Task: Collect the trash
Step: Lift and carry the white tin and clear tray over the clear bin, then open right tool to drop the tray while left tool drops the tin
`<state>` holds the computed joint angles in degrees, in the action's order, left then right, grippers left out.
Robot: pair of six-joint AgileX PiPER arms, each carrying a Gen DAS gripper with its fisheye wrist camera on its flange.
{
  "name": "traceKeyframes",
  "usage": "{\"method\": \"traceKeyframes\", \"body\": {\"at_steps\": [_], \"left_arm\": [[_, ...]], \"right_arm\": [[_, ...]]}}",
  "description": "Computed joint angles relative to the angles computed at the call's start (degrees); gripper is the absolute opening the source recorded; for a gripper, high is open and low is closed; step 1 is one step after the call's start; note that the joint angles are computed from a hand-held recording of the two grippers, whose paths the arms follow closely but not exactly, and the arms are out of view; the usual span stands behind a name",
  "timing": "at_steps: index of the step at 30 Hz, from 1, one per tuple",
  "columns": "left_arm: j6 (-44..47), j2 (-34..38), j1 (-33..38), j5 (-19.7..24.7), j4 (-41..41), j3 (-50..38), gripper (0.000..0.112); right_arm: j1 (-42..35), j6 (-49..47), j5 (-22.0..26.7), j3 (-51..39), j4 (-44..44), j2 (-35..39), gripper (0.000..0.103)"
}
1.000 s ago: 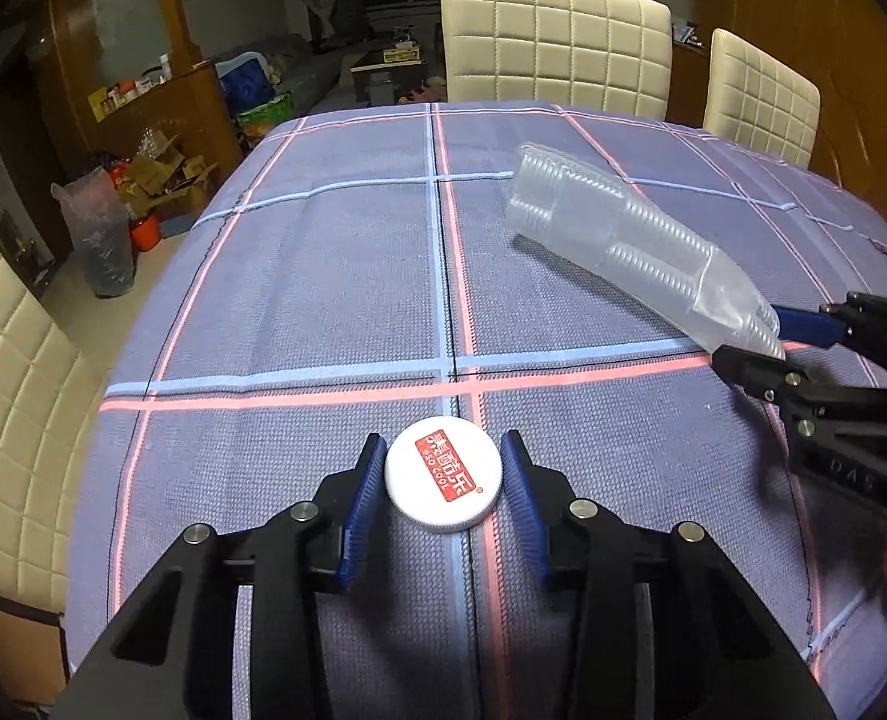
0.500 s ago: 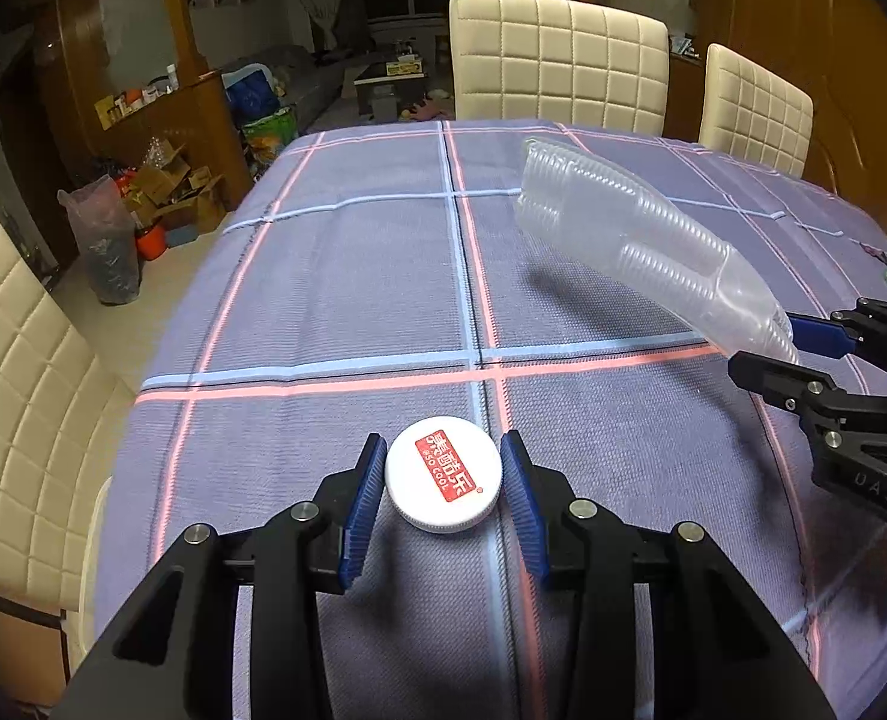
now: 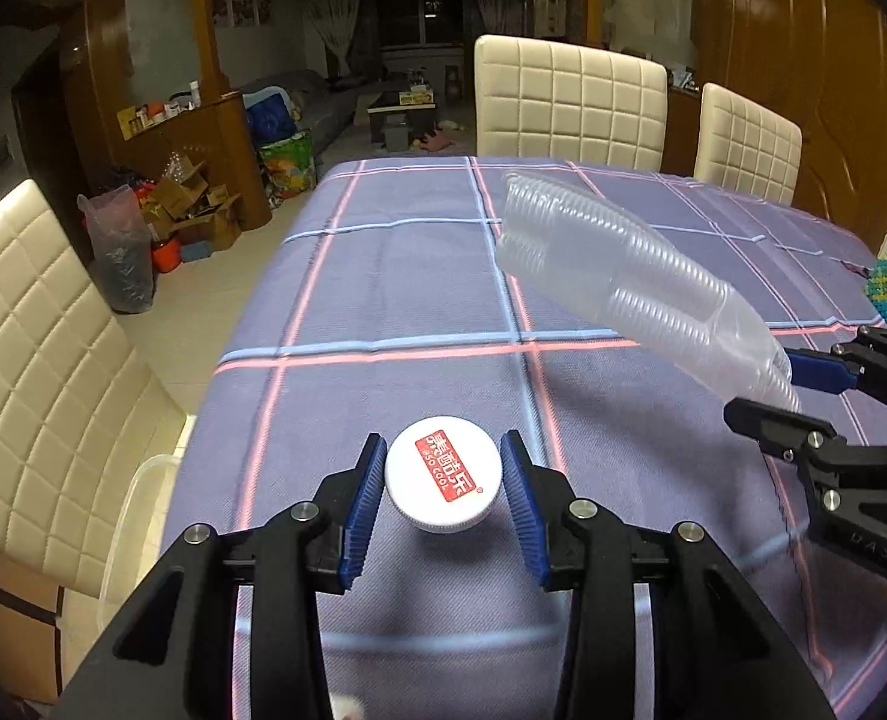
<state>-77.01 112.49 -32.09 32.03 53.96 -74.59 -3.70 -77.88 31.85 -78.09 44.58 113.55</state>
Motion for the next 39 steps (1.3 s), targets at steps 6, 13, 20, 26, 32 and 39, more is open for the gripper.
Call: {"method": "traceKeyframes", "body": {"at_steps": [6,13,20,26,32,39], "left_arm": [[-8.86,-6.22,-0.59,-0.47,7.61,9.35,0.039],[-20.34,-13.33,-0.63,0.72,16.87,20.82,0.039],[-28.71,-20.60,1.81,2.00,23.48,31.05,0.039],[-33.06,-25.17,4.47,3.58,27.51,37.68,0.039],[-35.41,-29.62,9.16,2.82,30.25,43.54,0.039],[-36.86,-32.65,16.64,-0.06,34.03,47.89,0.039]], "right_arm": [[2.59,-3.22,-3.93,8.72,2.12,-6.31,0.040],[7.87,-4.80,-8.63,16.79,3.35,-12.51,0.040],[15.86,0.51,-11.69,20.37,-0.15,-16.01,0.040],[24.21,10.94,-14.24,21.12,-9.04,-16.54,0.041],[30.69,22.24,-14.17,17.52,-18.35,-14.11,0.041],[36.64,34.20,-13.03,12.02,-27.56,-10.76,0.041]]}}
